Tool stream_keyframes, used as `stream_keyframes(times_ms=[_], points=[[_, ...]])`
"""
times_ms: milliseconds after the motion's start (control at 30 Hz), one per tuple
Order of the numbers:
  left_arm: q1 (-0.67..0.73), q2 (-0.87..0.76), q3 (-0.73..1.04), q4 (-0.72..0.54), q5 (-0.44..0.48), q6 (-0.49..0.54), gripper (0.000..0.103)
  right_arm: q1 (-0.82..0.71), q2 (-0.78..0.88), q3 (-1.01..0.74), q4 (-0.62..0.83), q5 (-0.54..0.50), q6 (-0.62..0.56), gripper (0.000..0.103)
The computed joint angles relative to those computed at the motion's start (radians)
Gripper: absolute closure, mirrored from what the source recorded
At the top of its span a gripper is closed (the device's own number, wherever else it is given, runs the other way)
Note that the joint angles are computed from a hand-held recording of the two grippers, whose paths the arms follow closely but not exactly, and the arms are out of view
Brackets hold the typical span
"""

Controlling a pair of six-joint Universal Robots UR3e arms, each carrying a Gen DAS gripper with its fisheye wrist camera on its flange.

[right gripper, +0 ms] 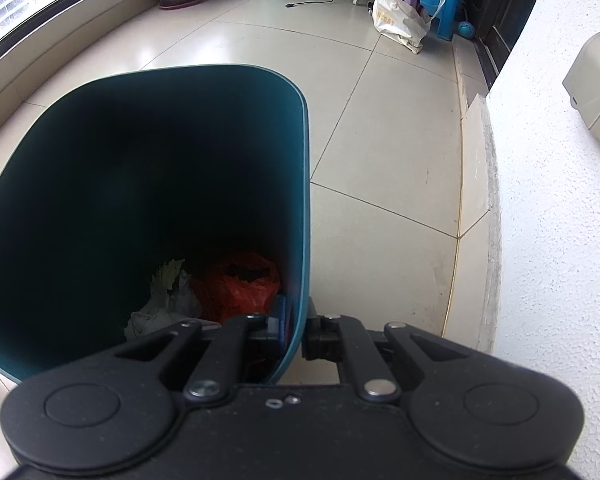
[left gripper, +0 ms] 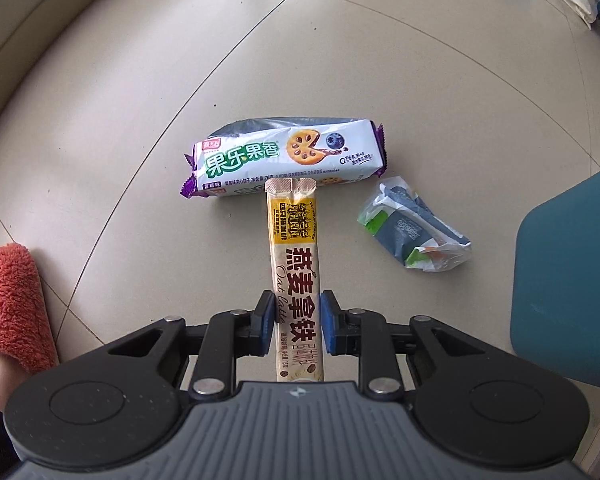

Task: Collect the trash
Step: 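Carry the oat-bar stick into the teal bin and open the left gripper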

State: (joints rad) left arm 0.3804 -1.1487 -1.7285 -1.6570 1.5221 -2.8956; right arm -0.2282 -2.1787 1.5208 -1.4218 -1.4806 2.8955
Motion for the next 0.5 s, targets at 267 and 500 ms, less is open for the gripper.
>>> stream_keyframes(times_ms=[267, 500], points=[[-0.101, -0.058, 0.377, -0.242, -0.021, -0.013, 0.080, -0.031, -0.027, 0.012, 0.006, 0.025, -0.026, 0.096], [-0.258, -0.206, 0.742, -0.402, -0.037, -0.080, 0.080, -0.105, -0.059, 0.009, 0.047, 0.083, -0.076, 0.096]])
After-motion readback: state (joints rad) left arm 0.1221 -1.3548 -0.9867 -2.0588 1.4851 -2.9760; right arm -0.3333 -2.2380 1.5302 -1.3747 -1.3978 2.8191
